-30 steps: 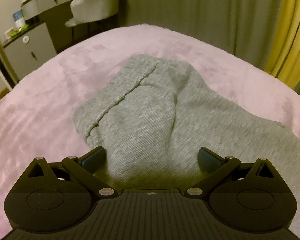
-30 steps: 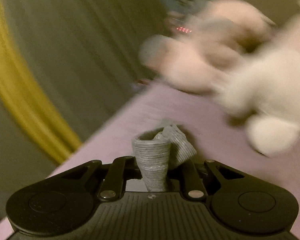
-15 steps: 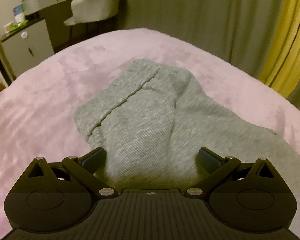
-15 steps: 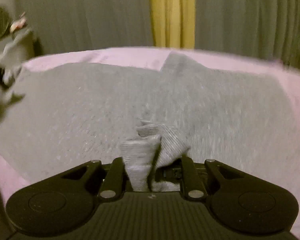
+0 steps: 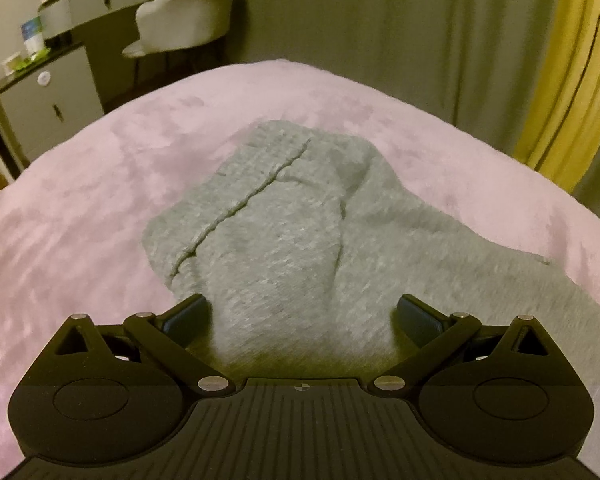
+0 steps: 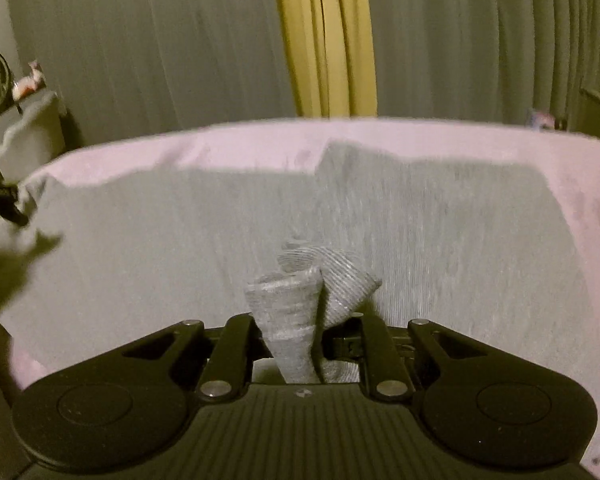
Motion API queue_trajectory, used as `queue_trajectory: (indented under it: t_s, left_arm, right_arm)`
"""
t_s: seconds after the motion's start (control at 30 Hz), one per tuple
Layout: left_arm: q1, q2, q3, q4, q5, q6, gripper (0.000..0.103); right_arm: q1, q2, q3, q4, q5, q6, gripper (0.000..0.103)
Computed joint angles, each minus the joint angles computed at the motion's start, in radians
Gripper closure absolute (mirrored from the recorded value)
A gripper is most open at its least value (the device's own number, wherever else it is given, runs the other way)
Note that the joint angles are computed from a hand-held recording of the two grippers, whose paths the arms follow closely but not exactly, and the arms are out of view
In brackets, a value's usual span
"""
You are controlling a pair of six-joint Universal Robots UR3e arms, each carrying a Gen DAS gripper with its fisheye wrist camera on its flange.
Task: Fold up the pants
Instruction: 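Lift the leg end with the right gripper and fold it over the pants, then open the right gripper to release the leg onto the pants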
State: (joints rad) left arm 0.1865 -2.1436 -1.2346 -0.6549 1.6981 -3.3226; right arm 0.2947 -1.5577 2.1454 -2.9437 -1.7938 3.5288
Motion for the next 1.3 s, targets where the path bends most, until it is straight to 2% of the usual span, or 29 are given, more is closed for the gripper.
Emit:
queue_trajectory:
  t_s: [0.13, 0.23, 0.3, 0.37, 0.4, 0.43, 0.47, 0.57, 0.63, 0.67, 0.77, 0.83, 0.87, 0.93, 1.03, 1.13, 1.2, 1.3]
  left_arm:
    - [-0.011, -0.005, 0.005, 0.007, 0.020, 0.005, 0.000]
    - [-0.027, -0.016, 0.021, 0.002, 0.041, 0.032, 0.000]
    - [-0.034, -0.015, 0.018, 0.013, 0.049, 0.049, 0.000]
    - [-0.037, -0.007, 0.001, 0.039, 0.055, 0.057, 0.000]
    - [-0.037, 0.001, -0.012, 0.055, 0.054, 0.059, 0.000]
    - [-0.035, 0.011, -0.030, 0.076, 0.049, 0.064, 0.000]
    - [-0.034, 0.019, -0.042, 0.091, 0.043, 0.068, 0.000]
    - [-0.034, 0.041, -0.078, 0.140, 0.016, 0.090, 0.000]
    - [-0.042, 0.053, -0.079, 0.129, -0.019, 0.129, 0.000]
    - [-0.050, 0.063, -0.086, 0.127, -0.049, 0.156, 0.000]
    - [-0.080, 0.111, -0.113, 0.093, -0.179, 0.235, 0.000]
    - [-0.106, 0.139, -0.133, 0.043, -0.313, 0.276, 0.000]
    - [-0.125, 0.136, -0.117, -0.007, -0.376, 0.297, 0.000]
    - [-0.189, 0.086, -0.036, -0.120, -0.448, 0.333, 0.000]
    - [-0.289, -0.035, 0.127, -0.236, -0.455, 0.355, 0.000]
    - [-0.360, -0.187, 0.346, -0.365, -0.419, 0.321, 0.000]
    - [-0.387, -0.259, 0.447, -0.394, -0.379, 0.293, 0.000]
    - [-0.407, -0.350, 0.627, -0.483, -0.335, 0.298, 0.000]
  right_arm:
    - [0.036, -0.047, 0.017, -0.062, -0.044, -0.010, 0.088]
    - [0.021, -0.109, 0.045, -0.075, 0.042, -0.030, 0.088]
    - [0.044, -0.096, 0.029, 0.005, 0.057, -0.088, 0.083]
    - [0.076, -0.053, -0.029, 0.167, 0.020, -0.092, 0.076]
    - [0.073, -0.059, -0.030, 0.182, 0.028, -0.094, 0.073]
    - [0.063, -0.082, -0.035, 0.202, 0.050, -0.097, 0.060]
    - [0.030, -0.131, -0.031, 0.218, 0.107, -0.101, 0.038]
    - [-0.108, -0.342, 0.093, 0.137, 0.286, -0.110, 0.005]
    - [-0.224, -0.494, 0.179, 0.108, 0.382, -0.108, 0.004]
    - [-0.273, -0.543, 0.203, 0.112, 0.386, -0.102, 0.004]
    - [-0.312, -0.599, 0.207, 0.219, 0.201, -0.060, 0.004]
    - [-0.353, -0.600, 0.200, 0.327, 0.098, 0.001, 0.004]
    - [-0.403, -0.629, 0.215, 0.375, 0.109, 0.016, 0.004]
    - [-0.554, -0.718, 0.257, 0.484, 0.212, 0.004, 0.004]
    - [-0.670, -0.786, 0.286, 0.561, 0.287, 0.007, 0.004]
    - [-0.676, -0.721, 0.309, 0.490, 0.322, 0.060, 0.004]
    - [-0.642, -0.664, 0.312, 0.451, 0.310, 0.092, 0.004]
    - [-0.654, -0.668, 0.312, 0.454, 0.324, 0.068, 0.004]
